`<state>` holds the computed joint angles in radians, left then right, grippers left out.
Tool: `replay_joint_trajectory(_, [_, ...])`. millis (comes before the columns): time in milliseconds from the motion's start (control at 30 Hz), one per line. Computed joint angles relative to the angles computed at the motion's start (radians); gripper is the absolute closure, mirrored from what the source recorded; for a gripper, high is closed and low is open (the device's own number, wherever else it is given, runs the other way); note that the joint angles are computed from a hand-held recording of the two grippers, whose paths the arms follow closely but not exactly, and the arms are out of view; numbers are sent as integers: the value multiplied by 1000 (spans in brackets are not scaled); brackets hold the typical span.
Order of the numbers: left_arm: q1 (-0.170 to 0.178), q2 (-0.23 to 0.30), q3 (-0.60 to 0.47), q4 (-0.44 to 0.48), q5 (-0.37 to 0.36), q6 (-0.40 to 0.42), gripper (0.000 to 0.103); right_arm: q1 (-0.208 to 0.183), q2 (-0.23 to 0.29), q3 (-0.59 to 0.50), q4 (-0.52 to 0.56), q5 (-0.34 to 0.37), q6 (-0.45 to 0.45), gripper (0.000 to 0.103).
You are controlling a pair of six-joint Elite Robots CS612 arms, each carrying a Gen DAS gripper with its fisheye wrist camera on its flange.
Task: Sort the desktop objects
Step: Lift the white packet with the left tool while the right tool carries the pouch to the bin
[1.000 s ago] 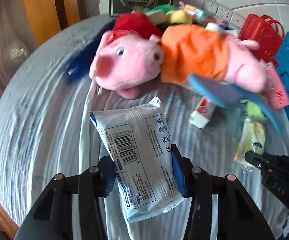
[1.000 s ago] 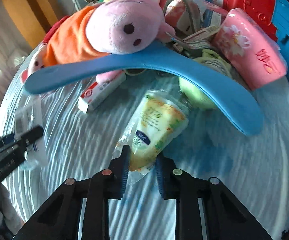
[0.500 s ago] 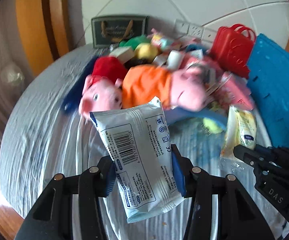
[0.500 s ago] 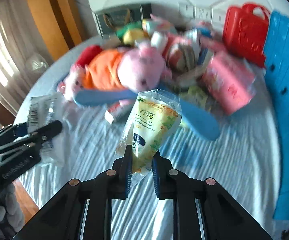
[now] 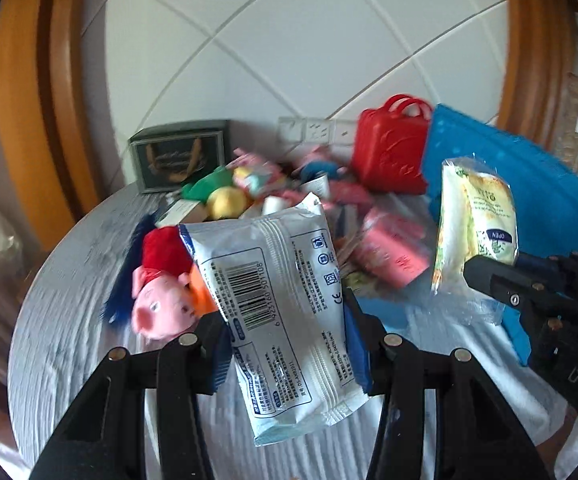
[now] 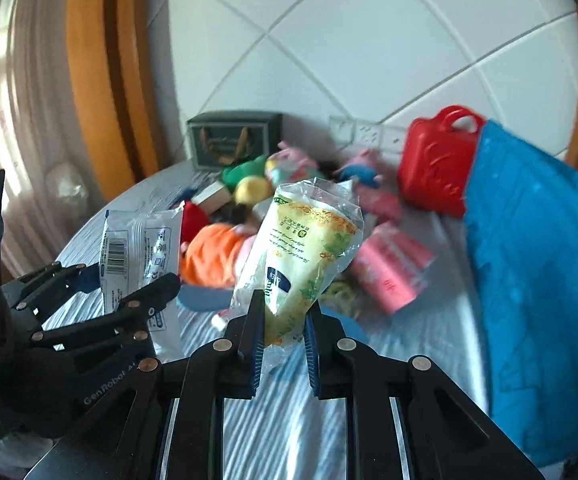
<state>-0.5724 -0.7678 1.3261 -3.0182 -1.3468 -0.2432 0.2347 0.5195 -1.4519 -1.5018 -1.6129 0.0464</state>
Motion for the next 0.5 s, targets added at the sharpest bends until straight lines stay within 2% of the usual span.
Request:
replay_joint_trajectory(133, [-18,2,-20,-23,-24,40,56,-11,0,-35,-5,-52,13,85])
replay_joint_trajectory(267, [-46,8,-53,-34,-30,65,56,-37,8,-91,-4,-69,36,85])
replay_joint_trajectory(367, [-74,18,-86,-51,-18,85,56,-66,17,-143,-9,-73,35,85])
replay_joint_trajectory(500, [-131,49,-180,-54,8,90,56,-126,29,-229,-28,-66,13,85])
